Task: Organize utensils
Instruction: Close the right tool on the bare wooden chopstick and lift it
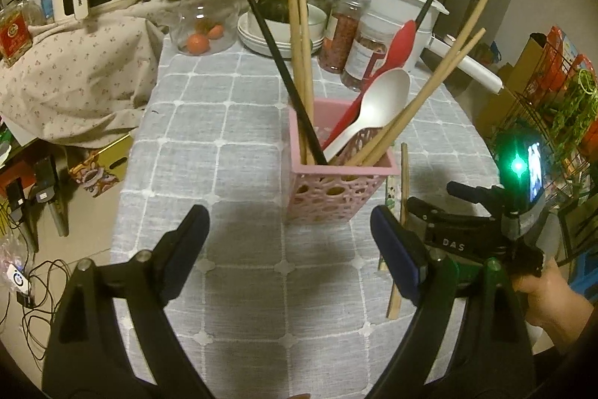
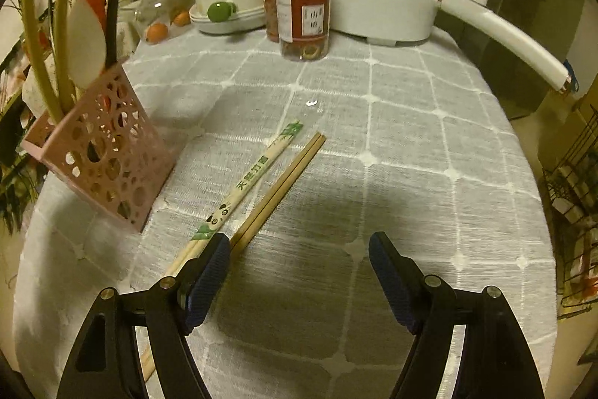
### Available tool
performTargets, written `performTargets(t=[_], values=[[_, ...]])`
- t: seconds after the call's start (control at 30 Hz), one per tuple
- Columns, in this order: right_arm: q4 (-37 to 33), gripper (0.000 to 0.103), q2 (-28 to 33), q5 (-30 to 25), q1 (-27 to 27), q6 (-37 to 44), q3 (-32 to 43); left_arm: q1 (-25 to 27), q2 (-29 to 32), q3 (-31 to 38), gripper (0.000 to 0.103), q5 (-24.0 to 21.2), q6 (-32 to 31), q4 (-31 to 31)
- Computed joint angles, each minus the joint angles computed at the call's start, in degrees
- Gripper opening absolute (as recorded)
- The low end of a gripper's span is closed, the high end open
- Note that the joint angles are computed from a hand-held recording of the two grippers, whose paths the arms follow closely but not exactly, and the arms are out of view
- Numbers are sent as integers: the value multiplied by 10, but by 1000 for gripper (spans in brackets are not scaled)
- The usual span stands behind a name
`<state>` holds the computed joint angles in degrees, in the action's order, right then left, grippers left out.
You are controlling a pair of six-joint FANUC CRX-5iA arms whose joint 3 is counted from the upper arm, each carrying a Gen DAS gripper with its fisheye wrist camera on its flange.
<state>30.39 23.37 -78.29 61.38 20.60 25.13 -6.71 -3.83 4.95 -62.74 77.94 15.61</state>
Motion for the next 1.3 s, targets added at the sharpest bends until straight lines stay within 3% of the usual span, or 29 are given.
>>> performTargets(t=[0.47, 0.53, 0.6, 0.67, 0.8, 1.03, 1.2, 1.3], values=[[-42, 76, 52, -55, -18, 52, 85, -19, -7, -7, 88, -2, -24, -19], [-50, 65, 47, -53, -23, 50, 83, -24, -8, -6, 88, -1, -31, -25], [-57, 28, 41, -52, -28, 47, 80, -33, -9, -6, 88, 1, -41, -32], [-66, 17, 30, -51, -34, 35, 71, -41, -11, -8, 88, 2, -48, -35], [-88, 5, 2, -48, -43, 15, 48, -56, -16, -14, 88, 1, -82, -23], [-79, 5, -63, -44, -36, -9, -18, -106, -6, -7, 87, -4, -97, -13], [-73, 5, -115, -36, -29, -39, -70, -178, 36, 35, 78, -3, -43, -74], [-72, 5, -146, -32, -26, -54, -105, -202, 87, 77, 73, -9, 6, -80]])
